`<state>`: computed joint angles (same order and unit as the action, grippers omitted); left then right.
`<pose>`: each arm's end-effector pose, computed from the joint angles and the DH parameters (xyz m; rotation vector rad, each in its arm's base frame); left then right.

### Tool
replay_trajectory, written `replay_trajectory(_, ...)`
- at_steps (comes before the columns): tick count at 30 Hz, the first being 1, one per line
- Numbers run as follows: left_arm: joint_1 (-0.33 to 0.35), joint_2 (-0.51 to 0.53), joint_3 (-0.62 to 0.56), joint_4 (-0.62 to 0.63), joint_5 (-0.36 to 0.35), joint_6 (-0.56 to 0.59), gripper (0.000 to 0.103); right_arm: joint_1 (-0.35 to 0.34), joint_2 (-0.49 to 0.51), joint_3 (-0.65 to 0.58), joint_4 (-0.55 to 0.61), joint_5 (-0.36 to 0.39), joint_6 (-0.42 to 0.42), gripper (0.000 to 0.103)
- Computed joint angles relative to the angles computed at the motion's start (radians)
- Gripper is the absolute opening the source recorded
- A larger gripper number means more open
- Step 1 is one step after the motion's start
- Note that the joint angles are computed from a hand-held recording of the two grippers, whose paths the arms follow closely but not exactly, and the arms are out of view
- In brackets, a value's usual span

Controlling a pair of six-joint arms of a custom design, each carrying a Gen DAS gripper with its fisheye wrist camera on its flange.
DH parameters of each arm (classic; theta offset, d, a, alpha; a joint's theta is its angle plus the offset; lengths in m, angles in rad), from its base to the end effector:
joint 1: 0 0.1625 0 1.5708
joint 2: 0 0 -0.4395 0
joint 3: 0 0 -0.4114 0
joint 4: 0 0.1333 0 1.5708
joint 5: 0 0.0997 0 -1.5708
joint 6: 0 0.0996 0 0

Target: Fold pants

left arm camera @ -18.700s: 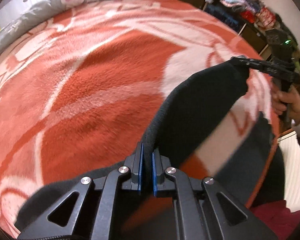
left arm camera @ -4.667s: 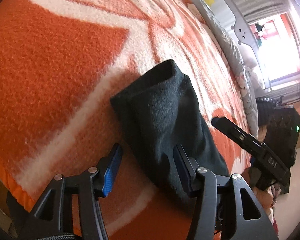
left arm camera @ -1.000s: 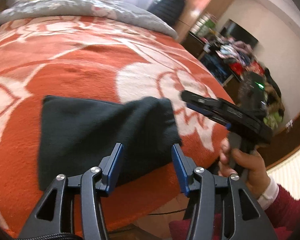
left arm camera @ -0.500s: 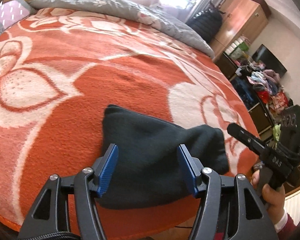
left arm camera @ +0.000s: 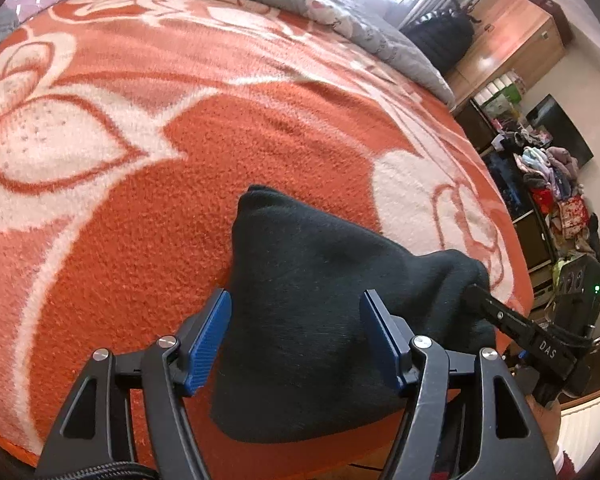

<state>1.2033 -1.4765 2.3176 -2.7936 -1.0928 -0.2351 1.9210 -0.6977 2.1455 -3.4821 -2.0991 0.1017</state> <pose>0.0087 -0.4760 0.2485 0.0521 2.7170 -0.6971 0.2547 -0.4551 0.0042 0.1593 -2.6296 0.7640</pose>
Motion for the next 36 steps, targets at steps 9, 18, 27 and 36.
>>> replay_trajectory(9,0.020,0.024,-0.010,0.013,-0.006,-0.005,0.068,-0.036,0.006,0.036,0.016,0.017,0.017,0.080)
replay_trajectory(18,0.046,0.043,-0.019,0.007,-0.017,-0.005,0.071,-0.114,-0.021,0.097,-0.034,0.137,0.023,0.080)
replay_trajectory(27,0.087,0.067,-0.040,0.012,-0.058,-0.016,0.071,-0.142,-0.020,0.121,-0.080,0.206,0.000,0.080)
replay_trajectory(36,0.132,0.095,-0.054,0.002,-0.126,-0.030,0.062,-0.154,-0.003,0.098,-0.068,0.256,-0.022,0.072)
